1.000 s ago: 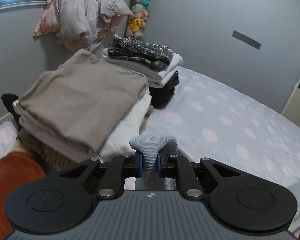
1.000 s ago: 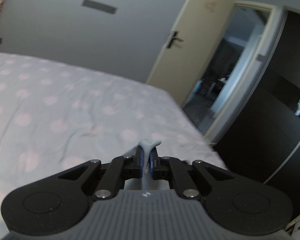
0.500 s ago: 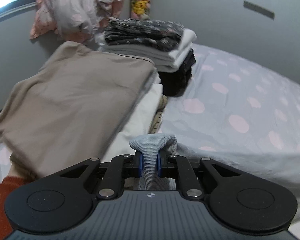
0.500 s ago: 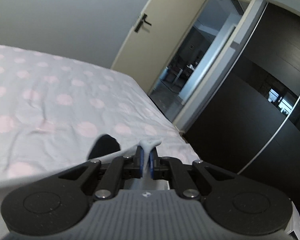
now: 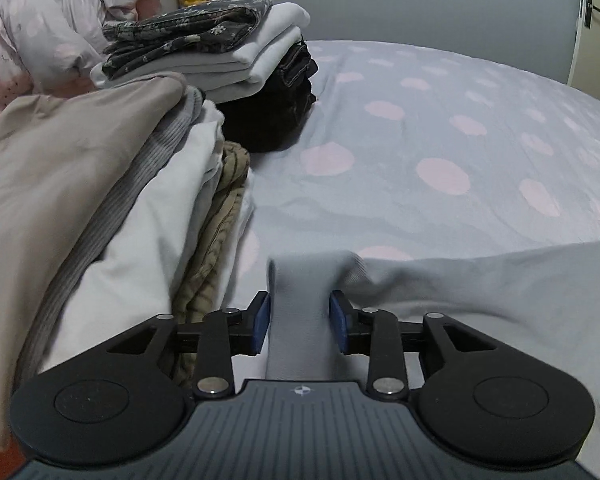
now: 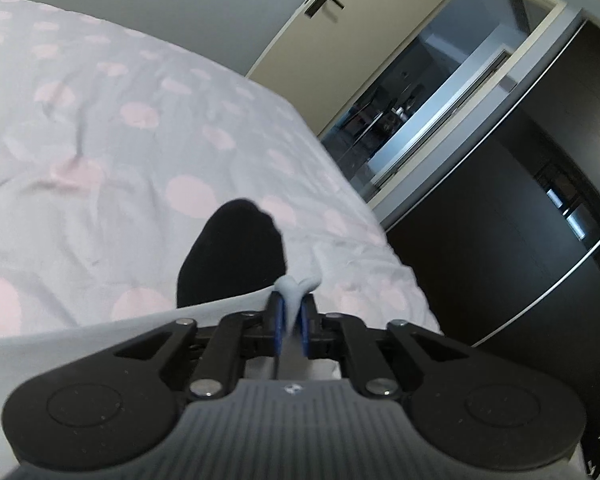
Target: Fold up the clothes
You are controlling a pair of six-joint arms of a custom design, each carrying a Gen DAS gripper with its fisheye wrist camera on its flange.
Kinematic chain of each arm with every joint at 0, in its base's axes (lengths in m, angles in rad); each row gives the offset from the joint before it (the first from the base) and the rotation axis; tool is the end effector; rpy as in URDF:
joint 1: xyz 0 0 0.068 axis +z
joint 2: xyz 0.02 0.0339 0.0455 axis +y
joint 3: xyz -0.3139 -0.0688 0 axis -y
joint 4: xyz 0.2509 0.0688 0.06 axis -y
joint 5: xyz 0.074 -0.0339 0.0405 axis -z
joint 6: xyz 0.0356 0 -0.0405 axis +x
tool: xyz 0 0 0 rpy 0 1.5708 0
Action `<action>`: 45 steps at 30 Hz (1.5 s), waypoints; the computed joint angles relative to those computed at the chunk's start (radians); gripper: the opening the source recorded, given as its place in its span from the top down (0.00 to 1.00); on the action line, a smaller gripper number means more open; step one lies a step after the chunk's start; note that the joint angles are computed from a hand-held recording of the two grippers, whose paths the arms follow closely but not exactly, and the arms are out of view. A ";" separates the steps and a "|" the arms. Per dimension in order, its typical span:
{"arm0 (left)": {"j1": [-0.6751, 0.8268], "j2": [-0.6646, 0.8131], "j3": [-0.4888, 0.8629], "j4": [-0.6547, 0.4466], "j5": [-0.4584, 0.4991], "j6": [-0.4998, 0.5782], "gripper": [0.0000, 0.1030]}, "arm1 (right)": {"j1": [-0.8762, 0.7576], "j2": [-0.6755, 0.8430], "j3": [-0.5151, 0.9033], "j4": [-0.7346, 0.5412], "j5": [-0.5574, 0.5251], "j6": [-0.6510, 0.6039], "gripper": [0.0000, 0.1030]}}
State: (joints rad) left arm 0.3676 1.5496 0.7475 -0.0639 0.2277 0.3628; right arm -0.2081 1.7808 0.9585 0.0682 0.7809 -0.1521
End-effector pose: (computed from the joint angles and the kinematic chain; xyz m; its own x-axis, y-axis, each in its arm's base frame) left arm 0.2841 0.1008 0.2059 -0.7404 0.0854 -0.6667 0.0526 0.9962 0.0692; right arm 0.3593 -0.1015 0.2095 -0.7604 0.0506 -0.6475 0.5398 0.6036 -0.5868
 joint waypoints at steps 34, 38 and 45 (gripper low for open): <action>0.560 -0.297 -0.187 -0.533 0.233 0.361 0.97 | -0.245 -1.341 -0.317 -1.125 -0.724 -0.005 0.38; 0.562 -0.320 -0.185 -0.542 0.245 0.365 0.97 | 0.258 -1.322 -0.382 -1.144 -0.471 0.368 0.39; 0.589 -0.333 -0.129 -0.586 0.275 0.394 0.98 | 0.272 -1.247 -0.437 -1.078 -0.416 0.451 0.96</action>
State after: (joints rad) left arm 0.9568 1.2167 0.6181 -0.6501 0.5030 0.7565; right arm 0.0637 0.5341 0.5218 -1.0096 0.3648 0.2990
